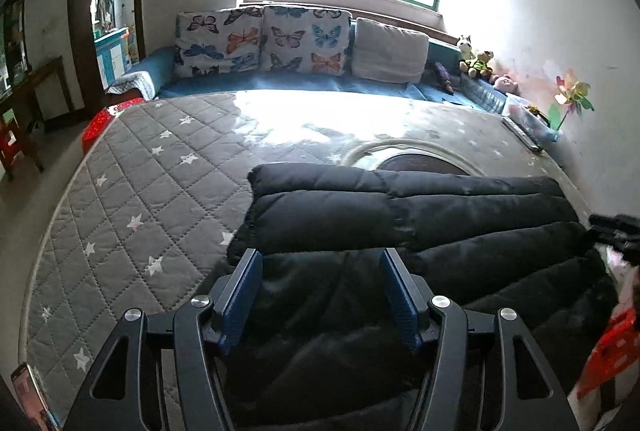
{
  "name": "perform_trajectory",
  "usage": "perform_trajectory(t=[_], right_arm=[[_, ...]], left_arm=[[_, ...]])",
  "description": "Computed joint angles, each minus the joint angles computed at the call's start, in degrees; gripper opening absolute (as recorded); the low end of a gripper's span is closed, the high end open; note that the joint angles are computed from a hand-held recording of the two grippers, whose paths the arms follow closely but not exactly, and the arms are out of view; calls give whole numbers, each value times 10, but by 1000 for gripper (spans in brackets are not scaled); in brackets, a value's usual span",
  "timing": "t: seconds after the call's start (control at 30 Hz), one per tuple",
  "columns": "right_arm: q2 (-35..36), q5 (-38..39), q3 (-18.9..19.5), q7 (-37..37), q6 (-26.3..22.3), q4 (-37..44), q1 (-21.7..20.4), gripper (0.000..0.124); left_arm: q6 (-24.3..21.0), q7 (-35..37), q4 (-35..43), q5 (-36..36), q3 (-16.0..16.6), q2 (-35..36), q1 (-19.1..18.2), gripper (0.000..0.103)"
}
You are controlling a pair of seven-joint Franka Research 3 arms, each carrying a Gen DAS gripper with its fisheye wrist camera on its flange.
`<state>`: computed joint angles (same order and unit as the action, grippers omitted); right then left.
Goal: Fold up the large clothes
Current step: 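Grasp the edge of the folded black jacket with both grippers, then lift the gripped jacket edge up off the mattress with both grippers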
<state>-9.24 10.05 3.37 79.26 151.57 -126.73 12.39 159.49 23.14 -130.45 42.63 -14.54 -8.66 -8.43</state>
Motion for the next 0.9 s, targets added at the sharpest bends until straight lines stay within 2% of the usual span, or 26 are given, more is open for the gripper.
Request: perform_trajectory(t=[0.03,0.07,0.23,0.27,0.33,0.4,0.47,0.57,0.63,0.67,0.8,0.87,0.9], right_arm=[[6,-8,0,7,1,5,-4,67],[15,-11,-2,10,0,14,-7,67],[70,74,-23,-43,-28,65,-9,70],[82,100,-26,-57,-38,75,-11,73],[102,150,-28,-82,-47,88,-17,87],[108,208,-29,-111,-55,90,-26,92],[118,288,-32,-153,-88,97,-40,95],[132,361,-37,-179,-137,105,-60,99],[137,398,-38,-193,-163,106,-71,101],[139,417,-39,-201,-175,105,-76,101],[136,445,-40,-215,-197,98,-86,102],[129,442,-40,-215,-207,93,-87,102],[121,441,-42,-214,-214,87,-88,102]], left_arm=[[-14,-15,6,17,-5,5,4,79],[-23,-15,9,16,-5,11,3,80],[48,35,-24,-82,28,17,-3,83],[55,41,-27,-95,30,17,-1,83],[62,62,-30,-124,36,16,1,83],[63,99,-27,-159,41,20,-1,83],[61,151,-22,-206,50,27,-6,87],[64,271,-15,-330,68,39,-22,91],[66,360,-10,-427,78,50,-29,101],[65,382,-8,-453,75,54,-29,103],[55,597,7,-690,79,74,-31,103],[49,689,18,-793,70,86,-21,103],[48,715,22,-820,65,91,-15,103]])
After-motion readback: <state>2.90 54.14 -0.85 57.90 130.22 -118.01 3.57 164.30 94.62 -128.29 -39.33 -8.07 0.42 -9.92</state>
